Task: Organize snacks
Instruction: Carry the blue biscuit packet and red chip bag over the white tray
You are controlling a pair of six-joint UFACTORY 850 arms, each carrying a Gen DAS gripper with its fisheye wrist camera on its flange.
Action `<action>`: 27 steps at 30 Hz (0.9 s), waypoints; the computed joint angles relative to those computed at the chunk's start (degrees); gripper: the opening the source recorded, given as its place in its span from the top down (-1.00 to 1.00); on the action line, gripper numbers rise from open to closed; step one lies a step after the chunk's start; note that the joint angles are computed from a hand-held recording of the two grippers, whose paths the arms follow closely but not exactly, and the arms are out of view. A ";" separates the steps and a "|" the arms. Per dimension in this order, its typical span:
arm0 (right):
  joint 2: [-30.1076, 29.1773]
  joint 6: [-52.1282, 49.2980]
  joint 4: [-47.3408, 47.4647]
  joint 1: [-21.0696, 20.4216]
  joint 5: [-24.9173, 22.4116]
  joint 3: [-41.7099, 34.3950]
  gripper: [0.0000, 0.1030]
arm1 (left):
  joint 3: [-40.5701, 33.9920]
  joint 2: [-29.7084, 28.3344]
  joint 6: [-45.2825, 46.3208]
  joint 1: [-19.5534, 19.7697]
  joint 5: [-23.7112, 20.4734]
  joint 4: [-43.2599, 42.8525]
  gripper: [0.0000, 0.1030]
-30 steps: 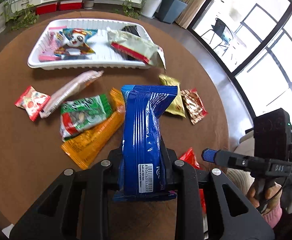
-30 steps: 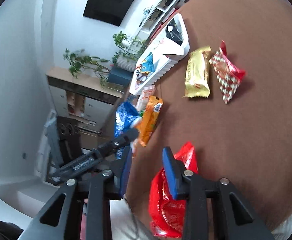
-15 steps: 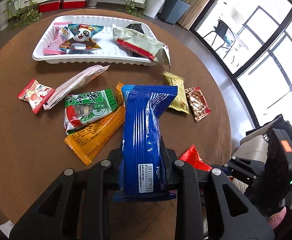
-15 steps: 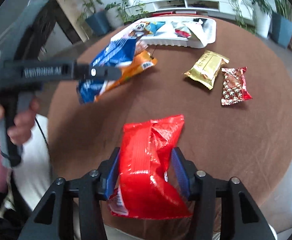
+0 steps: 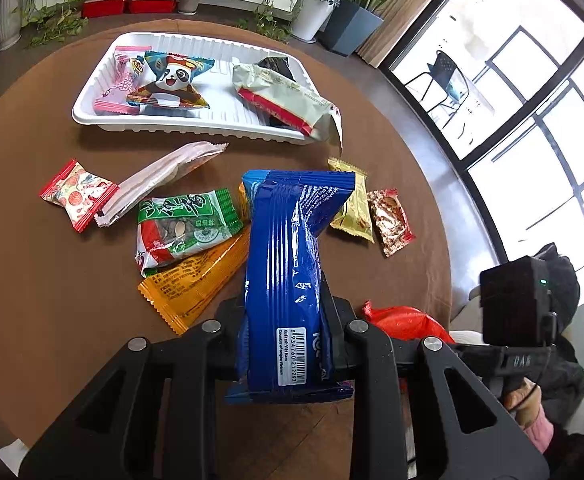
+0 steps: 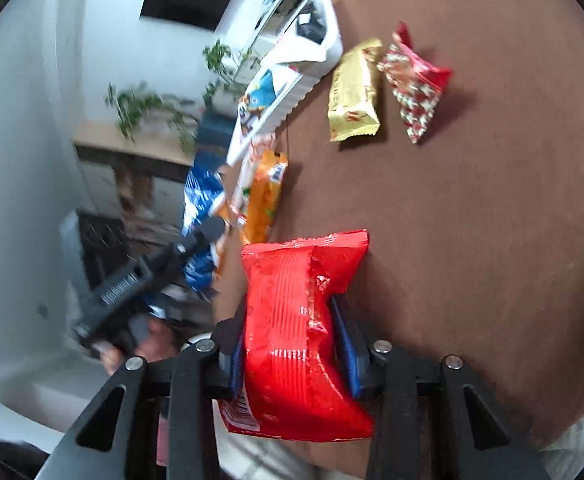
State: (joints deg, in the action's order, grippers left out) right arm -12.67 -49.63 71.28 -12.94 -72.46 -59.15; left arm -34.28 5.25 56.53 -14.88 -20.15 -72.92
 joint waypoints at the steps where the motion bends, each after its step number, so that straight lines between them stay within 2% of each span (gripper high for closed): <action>1: -0.41 0.50 0.99 -0.21 -0.86 0.14 0.23 | -0.16 -0.04 0.16 0.27 -0.38 -0.25 0.54; 5: -2.40 1.42 6.08 -0.44 -4.08 0.28 0.23 | -0.93 -0.31 -0.01 1.12 -1.49 -0.22 0.54; 8: -2.76 1.68 8.50 0.19 -4.61 -0.47 0.23 | -2.00 -1.06 -0.75 1.76 -2.09 0.32 0.54; 10: -2.46 1.38 9.78 0.86 -4.20 -0.73 0.23 | -3.06 -1.84 -1.83 2.17 -2.12 1.16 0.54; 16: -6.14 2.63 12.95 3.62 -2.21 -7.98 0.23 | -7.98 -4.98 -4.39 3.78 -2.89 3.92 0.54; 27: -13.79 5.16 17.27 7.53 3.61 -20.38 0.23 | -22.41 -14.16 -15.67 5.31 -1.42 16.66 0.54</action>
